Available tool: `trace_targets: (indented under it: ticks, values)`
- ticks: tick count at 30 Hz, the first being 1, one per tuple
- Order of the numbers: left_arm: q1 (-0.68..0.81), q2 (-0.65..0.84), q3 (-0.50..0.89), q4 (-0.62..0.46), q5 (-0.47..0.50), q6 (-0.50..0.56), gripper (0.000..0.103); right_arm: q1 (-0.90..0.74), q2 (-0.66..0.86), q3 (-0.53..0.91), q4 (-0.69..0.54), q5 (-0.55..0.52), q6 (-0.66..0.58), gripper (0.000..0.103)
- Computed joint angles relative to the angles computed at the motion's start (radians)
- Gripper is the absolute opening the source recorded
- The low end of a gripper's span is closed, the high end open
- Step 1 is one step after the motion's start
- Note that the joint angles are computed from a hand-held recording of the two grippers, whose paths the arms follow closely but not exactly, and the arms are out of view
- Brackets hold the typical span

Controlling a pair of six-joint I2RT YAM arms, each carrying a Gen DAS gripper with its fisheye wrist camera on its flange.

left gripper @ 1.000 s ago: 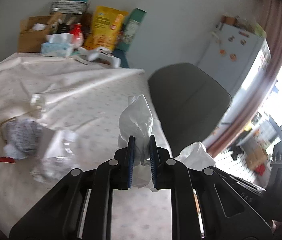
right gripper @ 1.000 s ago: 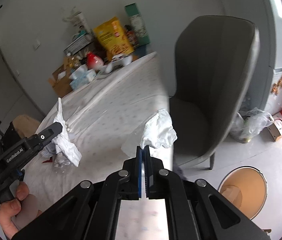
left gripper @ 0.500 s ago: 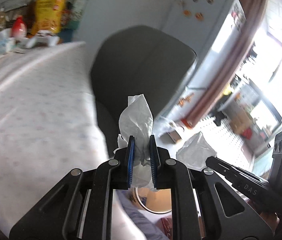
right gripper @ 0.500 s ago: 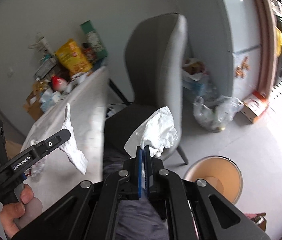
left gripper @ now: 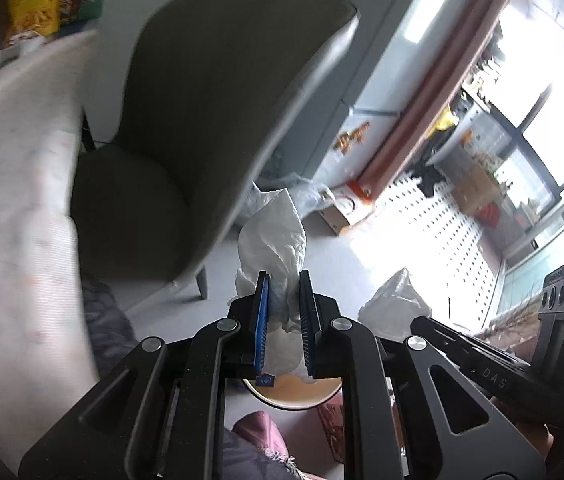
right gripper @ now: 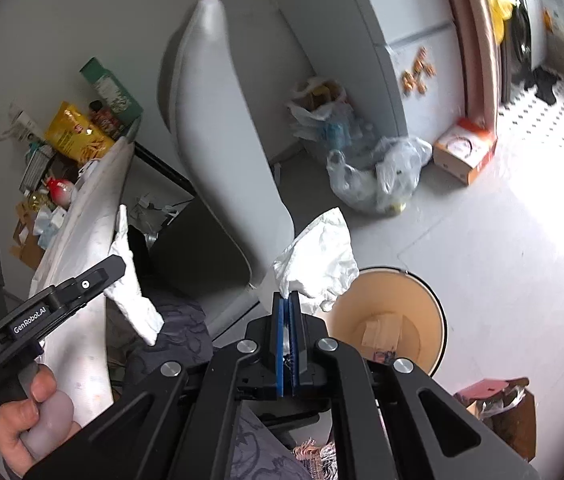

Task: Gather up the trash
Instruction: 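Open the left gripper to drop the tissue into the bin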

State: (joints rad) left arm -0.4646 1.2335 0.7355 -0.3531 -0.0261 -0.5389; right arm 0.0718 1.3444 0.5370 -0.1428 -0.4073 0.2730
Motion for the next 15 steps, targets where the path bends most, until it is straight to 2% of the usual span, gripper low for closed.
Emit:
trace_targets:
  ticks: [7,9,10,11,15]
  values:
    - [-0.041,0.141,0.026,0.05,-0.001,-0.012,0.015,-0.084,0.181,-0.031,0.109,-0.061,-0.037,0.008]
    - [-0.038,0.157,0.029,0.053,-0.001,-0.009,0.015,-0.102,0.247,-0.029,0.147,-0.087,-0.041,0.019]
    - [-0.04,0.172,0.037,0.055,-0.003,-0.011,0.015,-0.104,0.284,-0.027,0.166,-0.082,-0.039,0.045]
    - [-0.046,0.179,0.04,0.055,-0.006,-0.017,0.015,-0.104,0.307,-0.031,0.188,-0.071,-0.032,0.059]
    - [-0.059,0.206,0.042,0.061,-0.008,-0.019,0.015,-0.115,0.348,-0.046,0.241,-0.065,-0.035,0.059]
